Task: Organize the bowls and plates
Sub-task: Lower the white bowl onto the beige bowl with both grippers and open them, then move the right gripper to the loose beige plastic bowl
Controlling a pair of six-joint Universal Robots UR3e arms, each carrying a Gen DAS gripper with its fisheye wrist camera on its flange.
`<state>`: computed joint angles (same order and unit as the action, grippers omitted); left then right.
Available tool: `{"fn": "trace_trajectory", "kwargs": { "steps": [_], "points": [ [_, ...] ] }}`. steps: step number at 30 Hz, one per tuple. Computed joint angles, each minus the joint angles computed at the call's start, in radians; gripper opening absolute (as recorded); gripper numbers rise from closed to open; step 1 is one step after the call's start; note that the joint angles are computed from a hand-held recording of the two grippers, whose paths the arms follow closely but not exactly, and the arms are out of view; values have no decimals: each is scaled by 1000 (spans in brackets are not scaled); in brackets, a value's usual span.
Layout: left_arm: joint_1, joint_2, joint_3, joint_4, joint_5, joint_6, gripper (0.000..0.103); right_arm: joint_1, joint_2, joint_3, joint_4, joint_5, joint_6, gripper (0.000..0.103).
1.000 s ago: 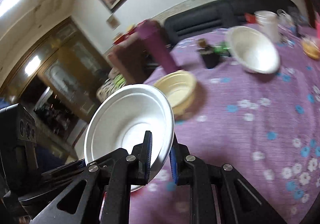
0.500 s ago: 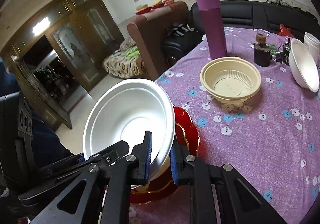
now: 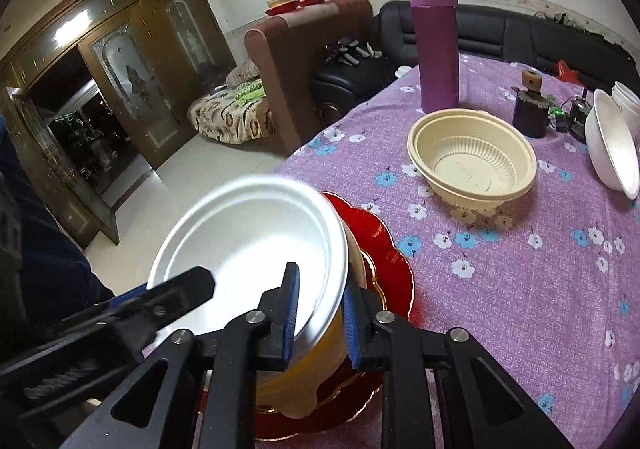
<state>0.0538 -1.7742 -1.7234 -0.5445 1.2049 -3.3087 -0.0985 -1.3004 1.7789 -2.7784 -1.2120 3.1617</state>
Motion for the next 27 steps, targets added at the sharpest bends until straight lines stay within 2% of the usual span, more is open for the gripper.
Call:
{"fn": "trace_trajectory", "kwargs": {
  "steps": [3, 4, 5, 6, 7, 8, 10, 13, 15, 17, 19, 24, 27],
  "points": [
    [5, 29, -30, 22, -5, -1, 64, 26, 8, 6, -40, -44, -5, 28],
    [3, 41, -41, 35, 5, -2, 66, 37, 10, 8, -54, -61, -11, 33],
    [3, 56, -59, 53, 12, -4, 71, 47, 11, 14, -76, -84, -15, 44],
    [-2, 64, -67, 71, 23, -8, 74, 54, 11, 22, -96, -95, -21, 51],
    [-6, 72, -75, 87, 35, -11, 75, 59, 10, 31, -118, -110, -25, 63],
    [-7, 79, -82, 98, 43, -14, 77, 67, 10, 40, -144, -135, -24, 70],
    [6, 96, -97, 98, 31, -14, 77, 71, 4, 55, -185, -163, -21, 70],
    [35, 120, -118, 94, -5, -23, 78, 30, -41, 89, -189, -116, -9, 71],
    [51, 136, -132, 93, -22, -29, 78, -17, -99, 126, -191, -70, 12, 75],
    [63, 150, -143, 86, -39, -34, 79, -68, -155, 168, -204, -37, 32, 86],
    [75, 166, -160, 84, -55, -40, 81, -124, -206, 209, -208, -7, 42, 90],
    [91, 186, -195, 92, -104, -62, 83, -304, -253, 271, -136, 62, 34, 90],
    [69, 176, -185, 88, -103, -65, 83, -408, -248, 305, -83, 130, 39, 90]
  ]
}}
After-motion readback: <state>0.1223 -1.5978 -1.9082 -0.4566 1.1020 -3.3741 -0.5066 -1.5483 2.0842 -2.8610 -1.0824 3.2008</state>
